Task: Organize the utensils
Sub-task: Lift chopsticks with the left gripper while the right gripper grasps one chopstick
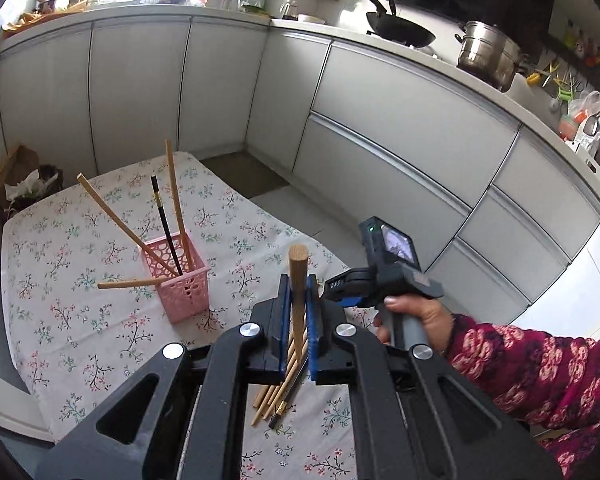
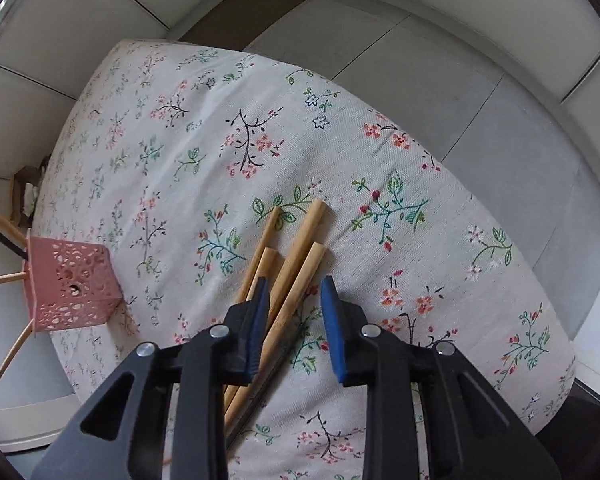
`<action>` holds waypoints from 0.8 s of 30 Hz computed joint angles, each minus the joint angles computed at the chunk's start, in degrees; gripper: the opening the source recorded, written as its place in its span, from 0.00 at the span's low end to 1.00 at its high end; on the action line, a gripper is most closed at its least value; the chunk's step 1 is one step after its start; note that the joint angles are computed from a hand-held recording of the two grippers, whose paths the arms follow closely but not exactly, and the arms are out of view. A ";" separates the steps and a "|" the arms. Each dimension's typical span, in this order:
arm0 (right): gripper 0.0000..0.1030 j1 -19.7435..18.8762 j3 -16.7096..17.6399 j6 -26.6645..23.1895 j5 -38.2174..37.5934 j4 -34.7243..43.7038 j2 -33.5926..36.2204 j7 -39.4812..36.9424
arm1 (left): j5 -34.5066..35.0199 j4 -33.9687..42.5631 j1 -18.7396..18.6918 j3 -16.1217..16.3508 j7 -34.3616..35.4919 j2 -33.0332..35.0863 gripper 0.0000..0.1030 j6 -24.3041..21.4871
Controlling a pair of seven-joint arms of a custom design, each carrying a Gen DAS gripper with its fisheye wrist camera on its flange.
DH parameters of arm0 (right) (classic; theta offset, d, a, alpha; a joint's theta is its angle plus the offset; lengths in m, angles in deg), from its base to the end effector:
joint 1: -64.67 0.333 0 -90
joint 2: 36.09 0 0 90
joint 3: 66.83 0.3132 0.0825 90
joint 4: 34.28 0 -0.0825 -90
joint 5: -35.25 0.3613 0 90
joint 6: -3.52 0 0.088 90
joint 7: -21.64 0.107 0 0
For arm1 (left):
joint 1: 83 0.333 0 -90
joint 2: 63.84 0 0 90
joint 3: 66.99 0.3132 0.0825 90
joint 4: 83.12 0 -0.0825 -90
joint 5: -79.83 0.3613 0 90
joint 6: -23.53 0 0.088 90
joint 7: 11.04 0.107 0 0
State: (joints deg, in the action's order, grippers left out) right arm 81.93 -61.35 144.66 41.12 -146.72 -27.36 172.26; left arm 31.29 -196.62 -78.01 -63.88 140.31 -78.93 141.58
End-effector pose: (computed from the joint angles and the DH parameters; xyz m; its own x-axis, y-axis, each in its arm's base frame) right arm 0.5544 0.2297 0.4435 -0.6182 -0.7067 -0.3441 -0.7316 0.6774 -0.0767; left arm 0.4894 0.0328 0.6325 -0.6594 -0.7226 0.2075 -0.5875 0.3231 -0.7419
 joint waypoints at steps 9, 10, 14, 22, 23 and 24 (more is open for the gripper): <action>0.07 0.73 0.04 -2.03 -2.11 2.25 1.64 4.14 | -2.12 -1.19 -0.04 1.44 2.05 -2.39 0.06 -0.53; 0.07 0.90 0.04 -2.00 -2.63 2.21 1.62 4.36 | -2.37 -1.27 -0.02 1.53 2.08 -2.46 0.06 -0.45; 0.08 1.25 0.02 -2.30 -3.82 2.47 1.93 5.29 | -2.91 -1.22 0.10 1.71 2.38 -2.16 0.06 -0.43; 0.14 3.85 -0.73 -6.38 -13.58 7.39 4.95 9.56 | -3.38 -1.78 0.25 1.78 2.56 -3.09 0.06 0.89; 0.14 3.59 -0.60 -3.20 -13.75 5.15 3.91 8.75 | -3.34 -1.88 0.27 1.77 2.39 -3.22 0.06 1.19; 0.12 3.15 -0.39 0.86 -13.17 2.37 2.72 7.92 | -3.22 -2.09 0.31 1.64 1.86 -3.48 0.06 1.77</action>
